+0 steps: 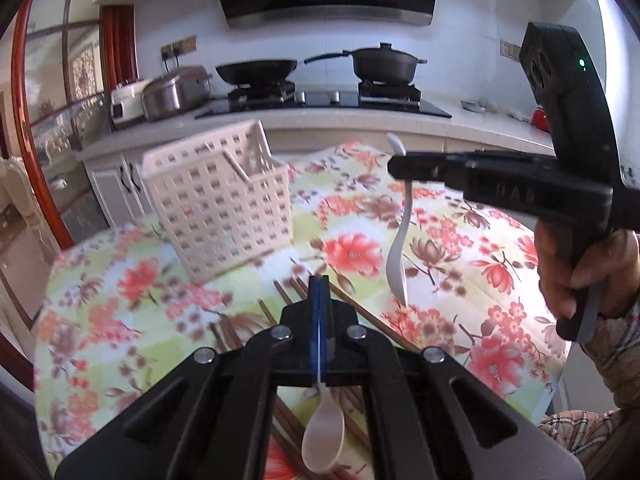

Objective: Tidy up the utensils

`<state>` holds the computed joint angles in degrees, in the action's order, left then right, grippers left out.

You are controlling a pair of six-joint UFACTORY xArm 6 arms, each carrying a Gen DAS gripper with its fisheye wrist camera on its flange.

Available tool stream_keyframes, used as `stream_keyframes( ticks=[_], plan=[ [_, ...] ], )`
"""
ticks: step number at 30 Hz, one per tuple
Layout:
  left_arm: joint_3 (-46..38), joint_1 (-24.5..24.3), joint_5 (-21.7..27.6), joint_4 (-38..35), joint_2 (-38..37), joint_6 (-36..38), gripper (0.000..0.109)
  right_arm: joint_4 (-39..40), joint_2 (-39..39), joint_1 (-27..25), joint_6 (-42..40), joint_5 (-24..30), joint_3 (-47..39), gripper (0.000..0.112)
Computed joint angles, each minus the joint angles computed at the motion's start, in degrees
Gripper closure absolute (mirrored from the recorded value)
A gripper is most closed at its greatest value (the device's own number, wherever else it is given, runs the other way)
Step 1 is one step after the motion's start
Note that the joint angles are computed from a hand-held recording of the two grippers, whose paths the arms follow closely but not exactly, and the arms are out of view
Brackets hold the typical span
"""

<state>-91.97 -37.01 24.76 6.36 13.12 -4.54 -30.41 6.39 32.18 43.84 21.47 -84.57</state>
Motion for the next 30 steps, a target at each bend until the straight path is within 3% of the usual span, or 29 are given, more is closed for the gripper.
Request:
stream_keyframes(
  ticks=[2,4,8,11,13,15,20,25,30],
  plan=[
    [-0.49,0.14,1.44,0.14,0.11,0.5,0.109,0.03,0.2,0.46,-0.36,0.02,-0.48,0.095],
    [-0.89,0.52,4.37,-4.73,0.68,4.16,0.108,-0.26,0.19,0.81,-0.34,0.22,-0.5,0.095],
    [-4.43,1.11,8.38,-5.55,4.74,3.43,0.097,-0.01,0.12,0.76,-0.25,0.67,-0.34,0.095],
    [-9.06,1.64,12.08,-5.37,9.33,3.25,0.097,-0.05,-0.31,0.27,0.09,0.17,0.35,0.095],
    [-11.46,1.96,14.2,-5.11,11.66,2.15,0.09,0.14,-0.56,-0.17,0.17,-0.31,0.81,0.095],
    [-12.57,2.16,14.77,-3.85,12.95,0.39,0.085,0.39,-0.61,-0.62,-0.08,-0.65,1.07,0.095],
    [-9.88,2.87,11.82,-1.43,10.96,-4.83,0.085,3.45,0.11,-1.47,-2.39,-1.65,1.3,0.095],
    [-13.04,2.98,17.34,0.43,12.92,-6.22,0.084,6.71,1.59,-1.63,-5.07,-2.88,0.78,0.095],
    [-12.89,3.68,17.61,-7.04,13.05,-3.06,0.085,7.21,1.62,-1.65,-5.36,-3.38,1.18,0.095]
  ],
)
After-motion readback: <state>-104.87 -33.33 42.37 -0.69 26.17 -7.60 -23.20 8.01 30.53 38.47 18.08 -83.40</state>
